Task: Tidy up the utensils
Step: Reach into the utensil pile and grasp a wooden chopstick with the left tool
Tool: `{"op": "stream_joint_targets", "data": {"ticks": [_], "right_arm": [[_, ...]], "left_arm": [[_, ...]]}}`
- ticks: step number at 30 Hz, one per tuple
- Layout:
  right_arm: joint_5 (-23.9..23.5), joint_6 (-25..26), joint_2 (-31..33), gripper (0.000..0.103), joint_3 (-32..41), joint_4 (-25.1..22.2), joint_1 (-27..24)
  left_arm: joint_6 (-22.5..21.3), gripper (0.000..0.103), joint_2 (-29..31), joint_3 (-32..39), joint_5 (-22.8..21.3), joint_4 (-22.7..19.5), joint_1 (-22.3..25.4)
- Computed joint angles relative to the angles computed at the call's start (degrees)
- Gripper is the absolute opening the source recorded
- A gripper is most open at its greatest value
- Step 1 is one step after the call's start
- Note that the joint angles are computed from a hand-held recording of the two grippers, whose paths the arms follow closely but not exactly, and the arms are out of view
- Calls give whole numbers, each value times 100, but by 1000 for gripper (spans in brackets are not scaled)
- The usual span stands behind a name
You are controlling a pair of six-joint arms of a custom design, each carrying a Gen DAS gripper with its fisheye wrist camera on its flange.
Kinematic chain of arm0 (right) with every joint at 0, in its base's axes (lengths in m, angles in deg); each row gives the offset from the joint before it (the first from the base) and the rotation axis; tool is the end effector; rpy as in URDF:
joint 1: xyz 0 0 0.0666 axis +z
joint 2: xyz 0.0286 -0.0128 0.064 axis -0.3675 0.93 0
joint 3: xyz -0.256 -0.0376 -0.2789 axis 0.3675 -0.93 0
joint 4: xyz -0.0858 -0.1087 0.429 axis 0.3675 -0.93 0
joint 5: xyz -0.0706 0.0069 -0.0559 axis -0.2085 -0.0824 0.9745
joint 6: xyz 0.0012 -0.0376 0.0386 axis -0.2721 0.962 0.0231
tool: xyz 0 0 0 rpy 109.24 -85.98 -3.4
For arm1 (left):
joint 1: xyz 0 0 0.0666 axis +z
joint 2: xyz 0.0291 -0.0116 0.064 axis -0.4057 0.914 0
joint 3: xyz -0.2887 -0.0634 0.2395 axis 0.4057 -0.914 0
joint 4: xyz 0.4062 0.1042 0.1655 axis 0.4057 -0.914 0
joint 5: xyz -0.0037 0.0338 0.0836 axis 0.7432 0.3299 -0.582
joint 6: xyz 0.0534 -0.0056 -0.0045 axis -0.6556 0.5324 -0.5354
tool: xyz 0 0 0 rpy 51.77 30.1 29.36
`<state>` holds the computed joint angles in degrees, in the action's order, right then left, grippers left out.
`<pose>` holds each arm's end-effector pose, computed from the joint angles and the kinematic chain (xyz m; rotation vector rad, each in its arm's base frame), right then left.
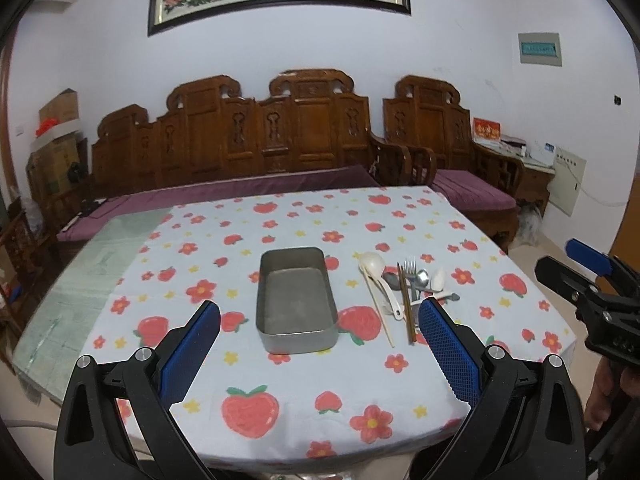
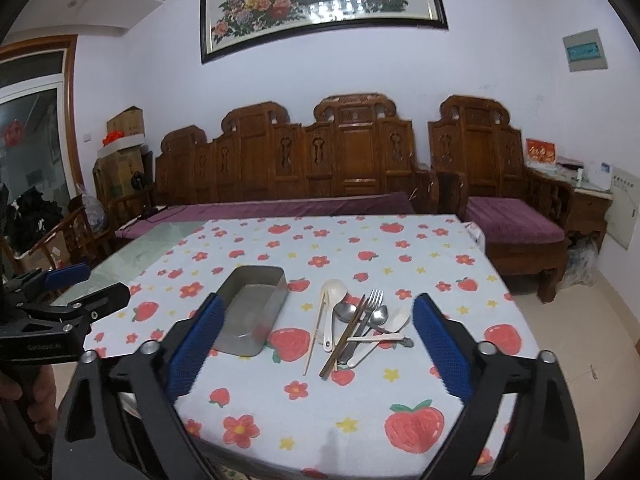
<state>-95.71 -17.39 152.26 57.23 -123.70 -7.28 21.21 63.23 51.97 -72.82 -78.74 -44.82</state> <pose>0.6291 0.1671 0.5289 -0.3681 1.9968 0.3703 0.5933 -0.2113 0.5164 -0.1053 2.1305 0.1025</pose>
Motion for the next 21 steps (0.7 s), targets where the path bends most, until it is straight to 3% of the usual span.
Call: {"op": "stream_joint_targets", "data": {"ticks": [9, 21], "right_arm": [[-420, 89, 1037, 57, 1101, -550, -130], [-540, 208, 2578, 46, 3169, -1390, -243]], "left_arm": [[-187, 96, 541, 411, 468, -108, 190], [-445, 96, 1419, 1316, 1022, -386, 342]]}}
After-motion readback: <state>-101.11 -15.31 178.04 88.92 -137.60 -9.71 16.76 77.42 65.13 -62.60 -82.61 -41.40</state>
